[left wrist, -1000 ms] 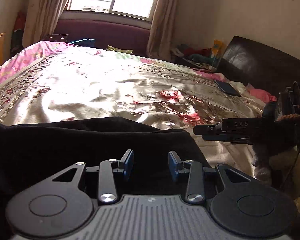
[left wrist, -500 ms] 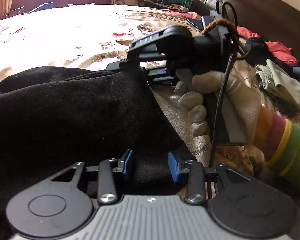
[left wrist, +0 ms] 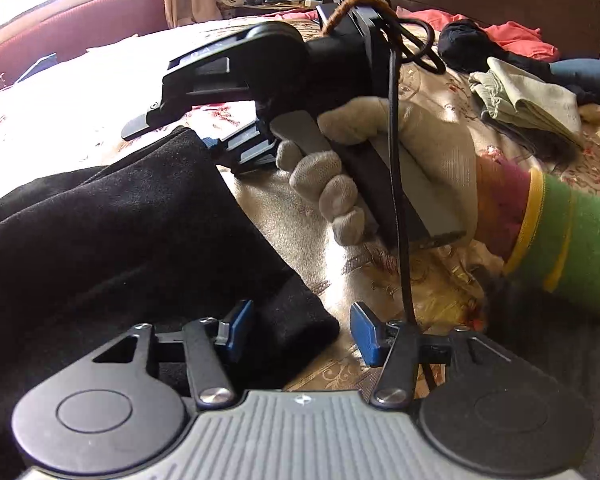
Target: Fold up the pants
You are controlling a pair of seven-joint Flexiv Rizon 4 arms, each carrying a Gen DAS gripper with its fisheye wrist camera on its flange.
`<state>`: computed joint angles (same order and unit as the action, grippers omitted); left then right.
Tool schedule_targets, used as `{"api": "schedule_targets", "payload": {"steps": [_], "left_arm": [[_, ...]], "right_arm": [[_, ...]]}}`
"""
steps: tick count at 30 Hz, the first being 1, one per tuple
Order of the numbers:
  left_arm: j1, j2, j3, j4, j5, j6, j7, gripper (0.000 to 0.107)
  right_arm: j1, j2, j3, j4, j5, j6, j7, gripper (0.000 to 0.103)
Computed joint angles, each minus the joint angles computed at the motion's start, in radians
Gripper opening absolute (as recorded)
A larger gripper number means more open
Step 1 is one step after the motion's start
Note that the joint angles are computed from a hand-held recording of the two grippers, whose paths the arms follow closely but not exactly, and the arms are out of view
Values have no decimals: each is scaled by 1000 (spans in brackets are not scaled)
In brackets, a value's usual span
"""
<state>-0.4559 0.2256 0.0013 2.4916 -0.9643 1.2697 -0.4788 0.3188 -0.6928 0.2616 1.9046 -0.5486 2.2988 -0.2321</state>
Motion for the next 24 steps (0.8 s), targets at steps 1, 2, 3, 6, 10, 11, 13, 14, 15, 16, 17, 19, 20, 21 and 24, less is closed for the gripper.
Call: {"api": "schedule_targets", "payload": {"steps": [1, 2, 3, 6, 10, 11, 13, 14, 15, 16, 17, 19, 20, 21, 24], "left_arm": [[5, 9, 6, -8, -2, -20, -14, 65], [12, 8, 5, -15, 3, -25, -35, 65], [31, 2, -5, -17, 44, -13, -80, 65], [63, -9, -11, -9, 149, 15, -199, 68], [107, 7, -48, 0, 373, 44, -343, 68], [125, 15, -57, -9, 452, 24, -377, 68], [176, 19, -90, -31, 636, -7, -452, 69], [190, 14, -98, -39, 699, -21, -476, 72], [195, 8, -95, -45, 732, -30, -500, 72], [196, 1, -95, -53, 752, -36, -540, 72], [183, -1, -84, -57, 749, -40, -552, 72], [144, 9, -53, -53, 722, -49, -514, 72], [127, 18, -38, -40, 714, -41, -479, 72], [110, 28, -22, -30, 699, -38, -441, 72], [41, 76, 45, -5, 548, -83, -347, 72]], "right_arm": [[-6, -2, 4, 2, -1, 10, 5, 43], [-23, -7, 15, 7, -18, 25, 21, 43], [-38, -12, 22, 10, -39, 37, 38, 43], [-16, 12, -4, 39, -25, 33, 27, 44], [-11, 45, -8, 52, -83, -30, -34, 51], [-31, 36, 9, 51, -99, -13, -22, 52], [-96, 17, 40, 45, -198, -1, 49, 38], [-104, 26, 36, 51, -222, -20, 71, 23], [-114, 31, 37, 57, -249, -40, 97, 20], [-114, 33, 36, 62, -251, -38, 103, 18], [-107, 41, 31, 74, -234, -26, 96, 16], [-89, 61, 18, 94, -205, -31, 83, 16], [-80, 70, 11, 103, -189, -40, 75, 15], [-71, 76, 6, 110, -176, -51, 66, 15], [-37, 87, -2, 122, -100, -48, 15, 20]]}}
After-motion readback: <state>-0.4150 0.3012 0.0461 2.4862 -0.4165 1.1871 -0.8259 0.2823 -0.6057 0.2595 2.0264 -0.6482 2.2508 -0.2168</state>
